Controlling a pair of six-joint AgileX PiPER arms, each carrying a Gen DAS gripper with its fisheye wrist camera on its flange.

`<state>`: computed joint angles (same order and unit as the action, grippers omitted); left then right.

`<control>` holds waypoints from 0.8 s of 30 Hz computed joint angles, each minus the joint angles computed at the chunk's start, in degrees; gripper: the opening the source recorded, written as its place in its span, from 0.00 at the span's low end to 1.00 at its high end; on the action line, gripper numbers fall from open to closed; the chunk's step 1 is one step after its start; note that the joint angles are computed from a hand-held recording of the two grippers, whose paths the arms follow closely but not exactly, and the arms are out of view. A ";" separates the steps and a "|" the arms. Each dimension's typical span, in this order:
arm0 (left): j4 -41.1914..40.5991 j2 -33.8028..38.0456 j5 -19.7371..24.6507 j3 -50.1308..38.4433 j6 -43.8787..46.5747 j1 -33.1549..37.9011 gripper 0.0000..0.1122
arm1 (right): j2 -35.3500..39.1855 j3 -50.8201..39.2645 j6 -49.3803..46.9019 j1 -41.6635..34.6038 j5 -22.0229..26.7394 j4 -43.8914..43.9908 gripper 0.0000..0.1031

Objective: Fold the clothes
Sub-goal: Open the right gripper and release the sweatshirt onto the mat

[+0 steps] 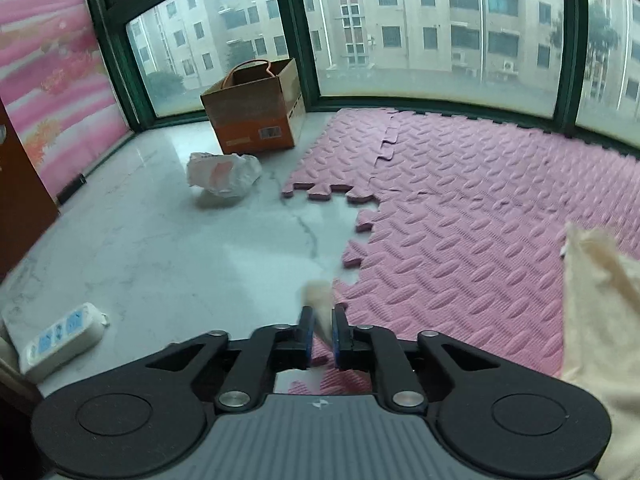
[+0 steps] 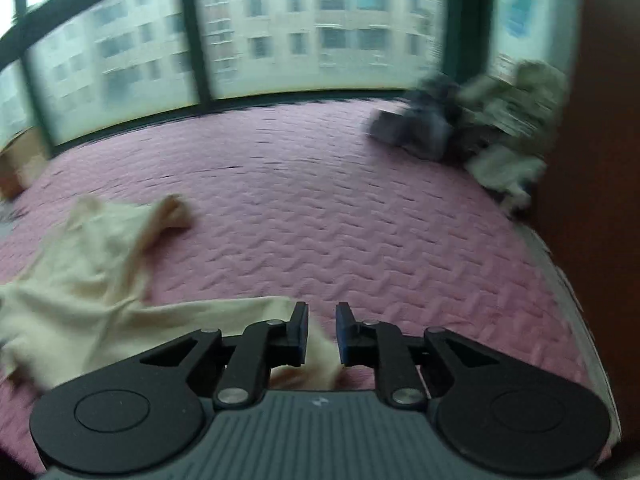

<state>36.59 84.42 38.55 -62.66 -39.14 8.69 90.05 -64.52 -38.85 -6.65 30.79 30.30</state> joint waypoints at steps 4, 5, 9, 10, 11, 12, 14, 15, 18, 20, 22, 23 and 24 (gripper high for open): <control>-2.71 -5.12 -3.98 4.51 6.48 0.53 0.14 | -3.16 2.24 -13.99 2.69 5.21 6.18 0.27; -4.42 -7.11 -5.68 6.42 9.96 0.32 0.14 | -3.60 2.72 -16.86 4.08 6.86 7.37 0.27; -12.65 -15.11 -11.50 14.66 26.05 -2.61 0.14 | -3.85 4.34 -25.40 10.42 9.48 10.14 0.27; -16.73 -16.36 -12.11 15.98 30.82 -3.20 0.14 | -3.57 4.59 -27.08 12.14 9.45 10.29 0.27; -21.21 -17.46 -12.53 17.15 35.86 -3.68 0.14 | -3.39 4.82 -28.19 14.00 9.34 10.18 0.27; -26.64 -18.46 -12.85 18.45 41.59 -4.28 0.14 | -3.39 5.02 -28.46 15.97 9.14 9.65 0.27; -31.79 -19.82 -13.45 20.89 47.64 -6.88 0.14 | -3.19 5.31 -28.81 19.47 8.38 8.29 0.27; -33.55 -20.61 -13.80 22.22 50.22 -8.94 0.14 | -3.13 5.52 -29.19 20.89 7.76 7.78 0.27; -40.66 -21.44 -14.25 24.78 58.58 -13.81 0.14 | -3.50 6.18 -29.65 25.05 6.11 5.76 0.27; -41.50 -20.95 -15.33 26.25 60.79 -17.79 0.15 | -3.16 6.40 -29.92 27.01 4.92 4.42 0.27; -37.19 -19.92 -17.30 27.49 57.76 -23.20 0.16 | -2.73 6.96 -30.40 28.94 3.00 3.03 0.27; -36.81 -19.00 -18.06 27.58 57.90 -24.73 0.16 | -2.56 7.15 -30.36 29.68 2.28 2.32 0.27; -38.74 -18.04 -18.67 27.40 60.22 -25.15 0.16 | -2.27 7.30 -30.22 30.41 1.50 1.64 0.27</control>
<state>-2.15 66.38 19.88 -35.26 21.08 -16.46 87.78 -57.22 -69.06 23.75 32.29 31.94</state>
